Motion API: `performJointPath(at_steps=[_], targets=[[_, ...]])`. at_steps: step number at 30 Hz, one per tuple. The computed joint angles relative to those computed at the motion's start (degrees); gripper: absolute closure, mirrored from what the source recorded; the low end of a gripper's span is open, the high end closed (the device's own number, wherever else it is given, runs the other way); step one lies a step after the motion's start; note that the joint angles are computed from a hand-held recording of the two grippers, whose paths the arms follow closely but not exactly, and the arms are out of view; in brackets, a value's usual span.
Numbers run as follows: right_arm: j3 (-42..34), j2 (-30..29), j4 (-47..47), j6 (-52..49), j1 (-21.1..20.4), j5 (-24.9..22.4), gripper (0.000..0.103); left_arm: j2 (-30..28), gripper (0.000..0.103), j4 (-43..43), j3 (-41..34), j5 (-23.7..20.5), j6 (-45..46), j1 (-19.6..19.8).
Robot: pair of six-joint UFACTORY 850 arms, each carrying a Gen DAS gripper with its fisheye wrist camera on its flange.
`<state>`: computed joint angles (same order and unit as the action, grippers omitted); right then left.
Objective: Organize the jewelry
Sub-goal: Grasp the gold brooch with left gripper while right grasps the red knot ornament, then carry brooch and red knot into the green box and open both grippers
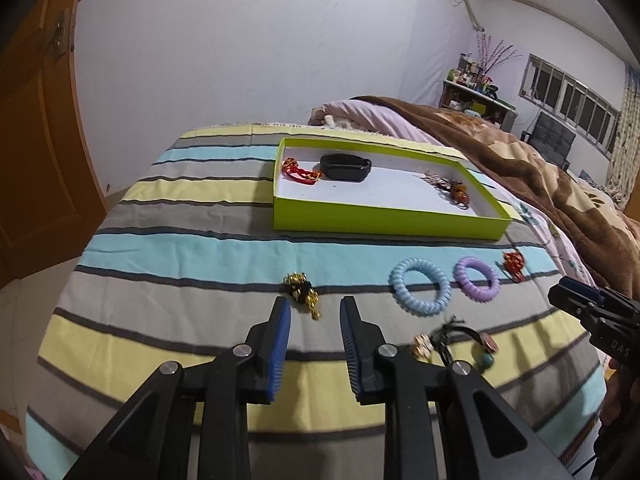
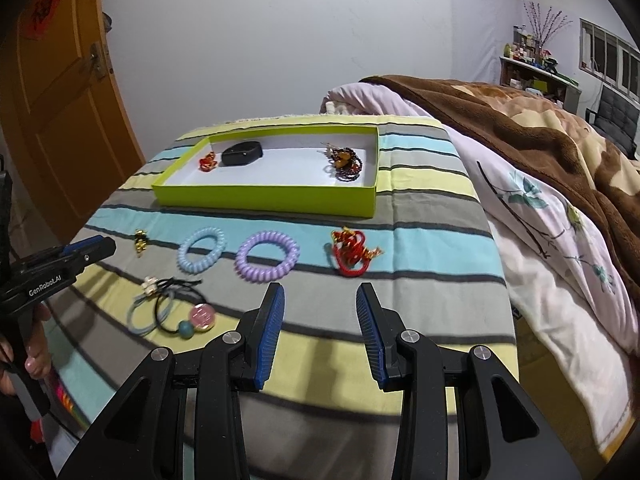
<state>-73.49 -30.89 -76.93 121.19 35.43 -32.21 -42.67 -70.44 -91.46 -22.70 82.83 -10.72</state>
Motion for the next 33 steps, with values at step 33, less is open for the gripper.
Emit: performJointPath(at_steps=[33], targets=[[-4.29,-3.80,5.69,-7.82,-4.29,4.00,0.093,-6.87,0.088,14.94,-9.70,-0.68,-16.27,-1.77]])
